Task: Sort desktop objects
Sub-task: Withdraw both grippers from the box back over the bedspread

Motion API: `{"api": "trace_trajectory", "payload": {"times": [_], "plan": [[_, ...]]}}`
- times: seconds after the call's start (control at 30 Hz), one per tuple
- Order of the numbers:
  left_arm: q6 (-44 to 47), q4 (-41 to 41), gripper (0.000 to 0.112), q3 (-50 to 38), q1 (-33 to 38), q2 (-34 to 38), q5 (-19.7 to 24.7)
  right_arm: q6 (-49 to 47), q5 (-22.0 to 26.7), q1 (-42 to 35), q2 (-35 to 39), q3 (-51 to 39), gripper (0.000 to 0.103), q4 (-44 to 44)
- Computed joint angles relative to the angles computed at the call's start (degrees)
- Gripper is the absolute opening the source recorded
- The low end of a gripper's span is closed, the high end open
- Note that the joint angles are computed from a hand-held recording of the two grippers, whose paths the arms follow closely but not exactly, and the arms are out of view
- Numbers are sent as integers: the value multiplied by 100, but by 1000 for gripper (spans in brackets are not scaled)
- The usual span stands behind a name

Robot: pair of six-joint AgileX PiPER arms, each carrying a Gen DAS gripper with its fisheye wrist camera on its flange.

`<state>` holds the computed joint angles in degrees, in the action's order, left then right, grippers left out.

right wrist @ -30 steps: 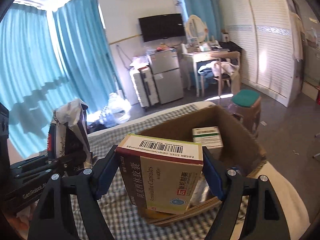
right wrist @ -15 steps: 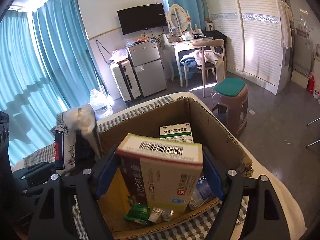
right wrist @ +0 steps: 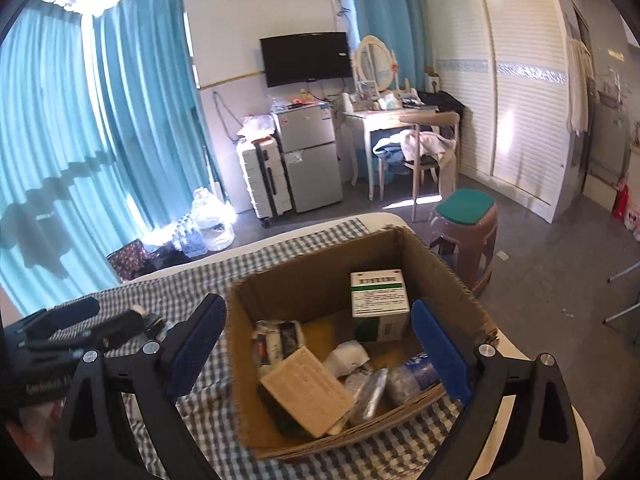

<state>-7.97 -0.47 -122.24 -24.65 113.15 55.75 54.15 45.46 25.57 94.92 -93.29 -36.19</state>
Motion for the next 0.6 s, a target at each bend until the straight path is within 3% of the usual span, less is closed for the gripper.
{"api": "trace_trajectory", "payload": {"times": [0.2, 0.33, 0.6], "plan": [[-398, 893, 101, 1801, 482, -1452, -619, 74, 280, 988, 275, -580, 94, -149], [-217, 694, 103, 2722, 1131, -2182, -864, 51, 471, 1544, 672, -1108, 94, -269], [620, -109, 103, 4667, 2904, -3144, -1772, 386, 42, 2173, 1366, -1494, 94, -187]]}}
